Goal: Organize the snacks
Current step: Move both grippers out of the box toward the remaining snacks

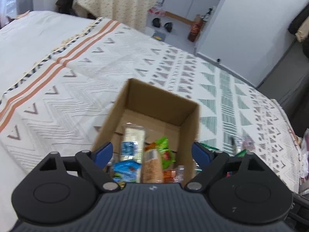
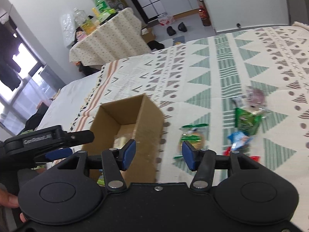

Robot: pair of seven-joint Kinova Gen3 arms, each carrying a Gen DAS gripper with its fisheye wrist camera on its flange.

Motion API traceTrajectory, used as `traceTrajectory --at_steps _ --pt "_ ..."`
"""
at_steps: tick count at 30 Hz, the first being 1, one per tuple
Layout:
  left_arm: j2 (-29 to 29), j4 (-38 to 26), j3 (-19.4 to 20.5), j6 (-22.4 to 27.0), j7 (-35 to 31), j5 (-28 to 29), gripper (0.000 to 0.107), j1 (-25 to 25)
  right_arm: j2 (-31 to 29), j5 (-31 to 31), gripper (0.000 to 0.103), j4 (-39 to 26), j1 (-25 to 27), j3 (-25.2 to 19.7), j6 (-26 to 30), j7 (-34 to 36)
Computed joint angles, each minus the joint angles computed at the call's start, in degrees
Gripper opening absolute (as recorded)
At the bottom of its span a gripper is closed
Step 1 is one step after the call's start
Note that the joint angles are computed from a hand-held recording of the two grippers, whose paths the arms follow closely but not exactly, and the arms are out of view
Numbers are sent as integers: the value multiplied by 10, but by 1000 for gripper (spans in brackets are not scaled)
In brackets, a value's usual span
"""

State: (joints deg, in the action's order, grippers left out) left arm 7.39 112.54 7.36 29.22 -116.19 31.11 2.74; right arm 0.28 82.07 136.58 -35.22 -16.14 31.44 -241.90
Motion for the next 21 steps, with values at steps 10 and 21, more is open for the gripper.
traceTrajectory --at_steps 10,21 --pt "-16 13 17 -12 7 7 96 40 -55 -73 61 42 -7 -23 30 14" --pt "-27 19 29 -25 37 -26 95 86 -92 -153 61 79 -18 -74 90 -38"
